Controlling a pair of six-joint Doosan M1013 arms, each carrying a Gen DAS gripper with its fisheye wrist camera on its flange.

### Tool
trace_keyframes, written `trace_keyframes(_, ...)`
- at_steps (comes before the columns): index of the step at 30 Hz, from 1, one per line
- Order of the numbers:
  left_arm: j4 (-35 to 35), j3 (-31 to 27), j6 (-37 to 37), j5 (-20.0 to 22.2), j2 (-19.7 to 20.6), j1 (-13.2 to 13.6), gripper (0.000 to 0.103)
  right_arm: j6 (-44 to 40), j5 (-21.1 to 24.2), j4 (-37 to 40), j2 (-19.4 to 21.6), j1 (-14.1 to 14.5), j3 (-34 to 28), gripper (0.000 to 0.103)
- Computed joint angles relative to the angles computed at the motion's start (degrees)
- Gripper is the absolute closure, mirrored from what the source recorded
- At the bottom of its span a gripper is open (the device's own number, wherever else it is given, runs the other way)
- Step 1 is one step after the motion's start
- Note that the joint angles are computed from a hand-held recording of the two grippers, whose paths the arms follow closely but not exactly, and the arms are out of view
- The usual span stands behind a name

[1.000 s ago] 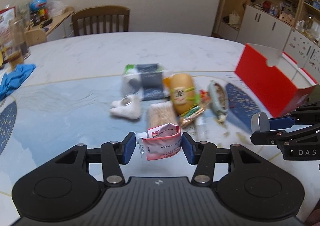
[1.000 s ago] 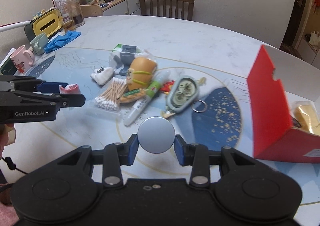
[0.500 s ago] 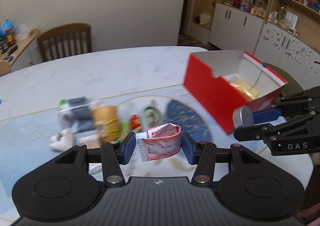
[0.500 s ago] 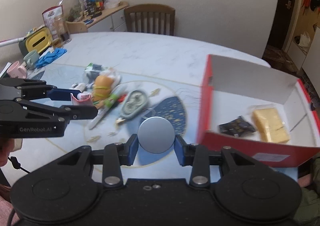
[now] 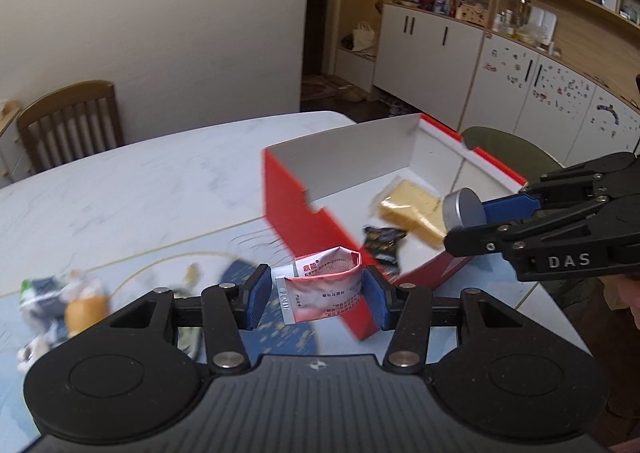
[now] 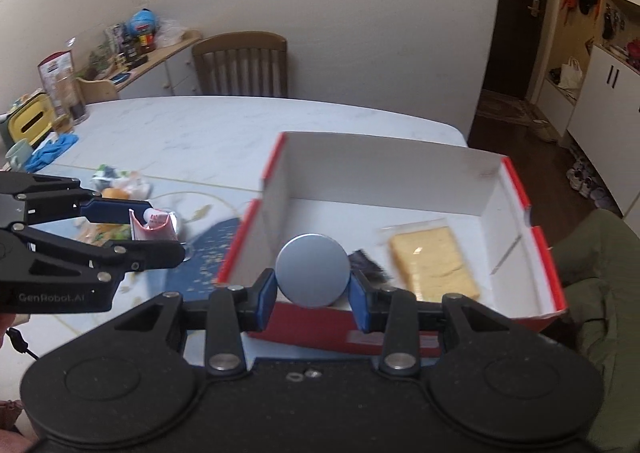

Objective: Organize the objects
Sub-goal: 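Carry the toothpaste tube and silver lid with both tools into the shoebox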

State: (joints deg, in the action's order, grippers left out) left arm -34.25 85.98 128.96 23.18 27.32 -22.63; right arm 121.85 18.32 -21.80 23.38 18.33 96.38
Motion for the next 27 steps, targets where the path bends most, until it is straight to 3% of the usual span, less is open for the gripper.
trace_keyframes(10,8.32,-7.83,-6.3,2.69,4.63,-3.62,0.054,-1.8,0.18,0.44,1.51,-3.03,-0.95,0.065)
trace_keyframes(14,12.53,-12.23,-10.82,5.27,7.22,-4.48,0.054,-6.53,1.29,5.08,2.63,-4.19,-2.11,0.065)
trace_keyframes(19,18.96,-18.13,-15.68,9.12,10.91,-5.68,0.054,-12.1,4.26,9.24,4.23,-5.07,-3.83,0.065)
trace_keyframes(27,26.12,-28.47,-23.92,19.27,17.68,-6.68,0.054,-21.01,9.65,17.26,7.21,-6.35,-7.2,0.065)
